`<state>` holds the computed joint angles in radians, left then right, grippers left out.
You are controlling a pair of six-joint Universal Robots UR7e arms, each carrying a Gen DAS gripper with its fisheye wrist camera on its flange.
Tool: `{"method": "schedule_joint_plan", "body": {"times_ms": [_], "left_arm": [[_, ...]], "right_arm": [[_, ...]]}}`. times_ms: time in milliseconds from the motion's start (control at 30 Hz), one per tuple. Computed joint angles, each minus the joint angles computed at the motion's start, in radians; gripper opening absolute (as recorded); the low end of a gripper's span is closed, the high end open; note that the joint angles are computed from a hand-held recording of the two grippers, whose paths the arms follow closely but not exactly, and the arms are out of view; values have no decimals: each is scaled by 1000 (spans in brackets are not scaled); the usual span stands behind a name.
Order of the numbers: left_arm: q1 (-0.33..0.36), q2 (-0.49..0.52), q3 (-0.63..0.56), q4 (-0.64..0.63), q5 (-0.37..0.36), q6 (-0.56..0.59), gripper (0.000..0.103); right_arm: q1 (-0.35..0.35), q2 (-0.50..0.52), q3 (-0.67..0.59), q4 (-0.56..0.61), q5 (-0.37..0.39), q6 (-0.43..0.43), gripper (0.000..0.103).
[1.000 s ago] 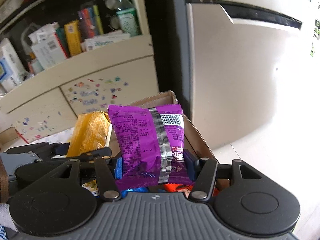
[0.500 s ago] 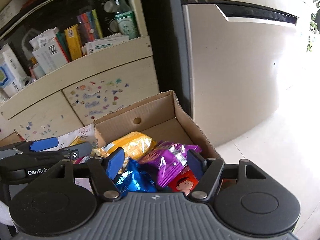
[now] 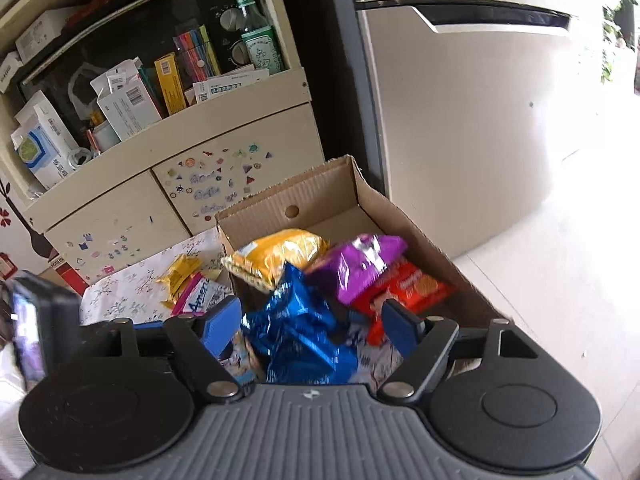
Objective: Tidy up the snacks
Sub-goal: 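Move both tools back over the table toward the silver and green packets, then grasp the silver foil bag with right gripper while left grasps the green cracker packet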
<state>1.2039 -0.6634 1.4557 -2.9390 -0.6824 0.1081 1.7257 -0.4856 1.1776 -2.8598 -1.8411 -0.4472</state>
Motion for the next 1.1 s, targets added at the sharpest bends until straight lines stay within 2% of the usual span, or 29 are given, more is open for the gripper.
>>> {"method": "schedule_joint_plan", "body": {"times_ms": [167,233,300,400,533,633,900,967,1100], "left_arm": [[4,9,24,1,-29,27,91],[3,11,41,-44,-18,53,92],[5,0,53,-31,-7,36,92],[7,-19,84,9,50,9,92],[12,-65,144,35,61,-29,92],[11,-94,198,11,79,-9,95],[20,-190,320,2,81,-95,95],[15,-202,348,-56,101,-82,95],[22,-232,372,-94,81,-125,95]], "right_arm": [[-6,-32,70,-26,-5,33,83],[-6,-40,90,-32,-11,41,83],[-7,-49,112,-37,-11,49,83],[-5,-62,143,-32,-27,77,83],[-5,-78,190,-31,-30,84,83],[-3,-85,219,-15,-29,70,83],[-7,-86,254,42,39,11,80],[-7,-77,251,48,49,-3,79],[-3,-54,246,35,46,-35,78]]}}
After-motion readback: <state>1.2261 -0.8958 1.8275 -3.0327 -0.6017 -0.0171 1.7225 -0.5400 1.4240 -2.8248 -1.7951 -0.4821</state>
